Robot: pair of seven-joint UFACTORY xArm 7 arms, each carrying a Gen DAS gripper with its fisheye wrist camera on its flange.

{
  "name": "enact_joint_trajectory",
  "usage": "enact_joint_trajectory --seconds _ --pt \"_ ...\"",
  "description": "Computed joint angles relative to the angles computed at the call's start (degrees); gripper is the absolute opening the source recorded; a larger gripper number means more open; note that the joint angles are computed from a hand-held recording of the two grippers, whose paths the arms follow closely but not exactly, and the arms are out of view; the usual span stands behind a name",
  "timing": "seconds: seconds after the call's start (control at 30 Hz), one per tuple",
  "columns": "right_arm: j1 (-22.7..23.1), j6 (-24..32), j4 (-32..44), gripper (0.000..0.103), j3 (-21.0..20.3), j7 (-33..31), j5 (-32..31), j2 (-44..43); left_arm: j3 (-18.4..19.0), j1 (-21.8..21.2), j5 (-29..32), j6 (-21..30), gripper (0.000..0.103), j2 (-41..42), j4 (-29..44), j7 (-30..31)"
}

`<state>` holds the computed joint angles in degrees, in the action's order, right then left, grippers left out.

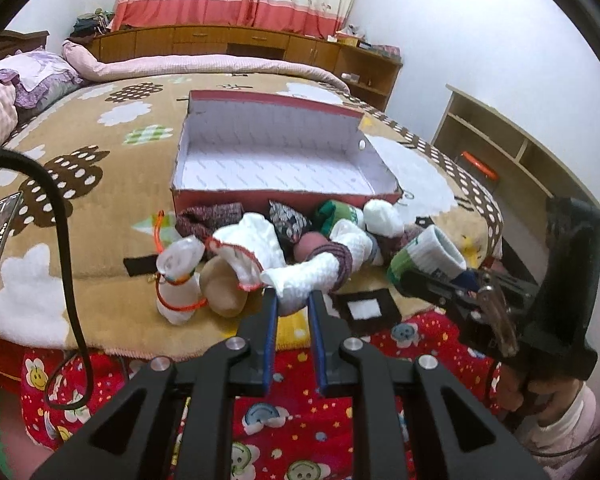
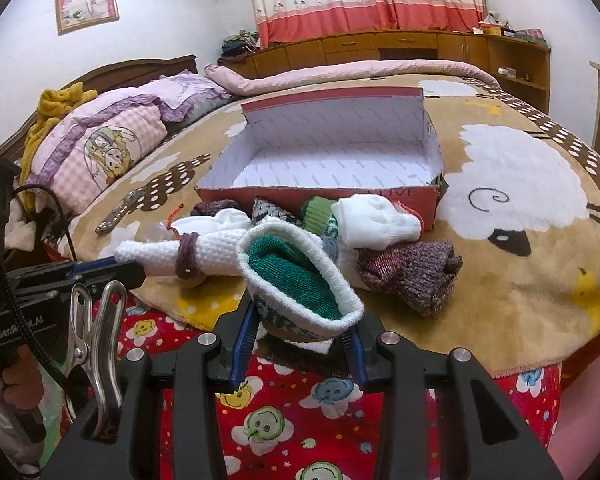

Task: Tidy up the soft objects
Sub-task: 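Grasp the white rolled towel with purple band with the left gripper and lift, then carry the rolled towel into the shoebox with left while right carries the FIRST sock there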

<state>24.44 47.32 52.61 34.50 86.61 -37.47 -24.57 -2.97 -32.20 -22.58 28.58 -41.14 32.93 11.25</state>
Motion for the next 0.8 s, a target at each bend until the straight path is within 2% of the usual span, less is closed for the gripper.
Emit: enact_joint_trajectory --seconds 0.8 --pt "-2.33 -1.18 1.98 0.040 -1.99 -5.43 0.94 -1.11 -0.49 1.32 1.42 -4.73 0.014 8.28 7.98 -1.19"
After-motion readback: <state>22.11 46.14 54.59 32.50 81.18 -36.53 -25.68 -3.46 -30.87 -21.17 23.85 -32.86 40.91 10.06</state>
